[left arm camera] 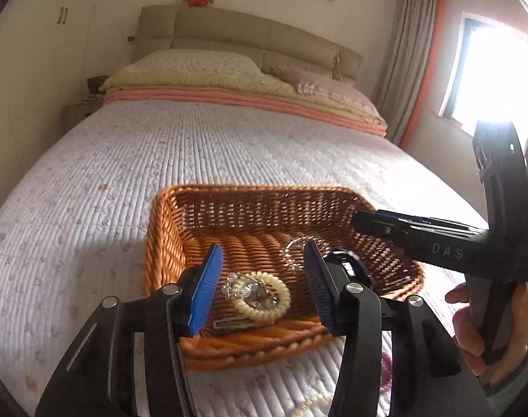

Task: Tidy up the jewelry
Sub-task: 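Carry the brooch and bead bracelet to the basket and open both tools, then withdraw both tools from the basket toward the pearl bracelet and pink coil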

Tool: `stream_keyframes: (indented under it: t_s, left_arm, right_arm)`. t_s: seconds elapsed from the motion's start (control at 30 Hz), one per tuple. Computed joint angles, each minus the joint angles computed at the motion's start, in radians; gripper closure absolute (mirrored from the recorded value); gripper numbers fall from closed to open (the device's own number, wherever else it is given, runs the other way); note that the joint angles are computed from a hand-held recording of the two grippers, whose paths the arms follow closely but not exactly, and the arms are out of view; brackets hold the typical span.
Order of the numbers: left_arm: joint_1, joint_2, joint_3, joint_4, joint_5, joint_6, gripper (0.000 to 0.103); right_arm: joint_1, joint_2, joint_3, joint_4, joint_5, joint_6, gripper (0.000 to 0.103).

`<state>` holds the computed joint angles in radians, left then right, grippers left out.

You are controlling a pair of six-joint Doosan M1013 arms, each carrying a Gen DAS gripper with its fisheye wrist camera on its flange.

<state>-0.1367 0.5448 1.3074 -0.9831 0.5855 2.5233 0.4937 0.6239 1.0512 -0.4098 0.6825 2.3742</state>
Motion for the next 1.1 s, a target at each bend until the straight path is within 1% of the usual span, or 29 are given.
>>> stream_keyframes:
  t_s: [0.13,0.27,0.37,0.47,0.53,0.63,0.83,0.9,0.93,0.97,1.0,1.03,1.07,1.1]
  left_arm:
    - [0.015,-0.067,0.080,-0.098,0.003,0.106,0.055]
    - [0.030,-0.130,0.159,-0.166,0.010,0.188,0.055]
    - [0.036,-0.160,0.199,-0.181,0.017,0.217,0.055]
    - [0.041,-0.179,0.235,-0.175,0.024,0.229,0.055]
    - [0.043,-0.181,0.249,-0.157,0.034,0.211,0.055]
    - [0.044,-0.179,0.264,-0.125,0.042,0.181,0.055]
    - [0.039,-0.149,0.259,-0.040,0.063,0.097,0.055]
    - [0.035,-0.129,0.240,0.005,0.091,0.045,0.055]
    - [0.034,-0.115,0.221,0.051,0.113,-0.011,0.055]
    - [0.031,-0.096,0.195,0.119,0.142,-0.102,0.055]
    - [0.032,-0.083,0.181,0.139,0.164,-0.141,0.055]
    - [0.036,-0.071,0.171,0.128,0.187,-0.147,0.055]
    - [0.037,-0.063,0.165,0.122,0.198,-0.151,0.055]
    - [0.035,-0.061,0.166,0.132,0.193,-0.159,0.055]
  right_arm:
    - [0.030,-0.077,0.096,-0.091,-0.038,0.079,0.063]
    - [0.062,-0.129,0.167,-0.182,-0.048,0.161,0.063]
    - [0.082,-0.156,0.212,-0.219,-0.053,0.204,0.063]
    - [0.096,-0.165,0.242,-0.244,-0.039,0.232,0.063]
    - [0.097,-0.165,0.260,-0.219,-0.042,0.233,0.063]
    - [0.106,-0.159,0.280,-0.227,-0.023,0.259,0.063]
    - [0.105,-0.140,0.306,-0.182,-0.030,0.244,0.063]
    - [0.103,-0.130,0.307,-0.168,-0.028,0.237,0.063]
    - [0.103,-0.125,0.305,-0.165,-0.021,0.236,0.063]
    - [0.105,-0.120,0.306,-0.183,-0.008,0.250,0.063]
    - [0.107,-0.116,0.309,-0.210,-0.001,0.263,0.064]
    - [0.106,-0.114,0.312,-0.209,-0.004,0.260,0.064]
    - [0.100,-0.115,0.317,-0.179,-0.017,0.245,0.064]
    - [0.097,-0.116,0.320,-0.162,-0.027,0.235,0.064]
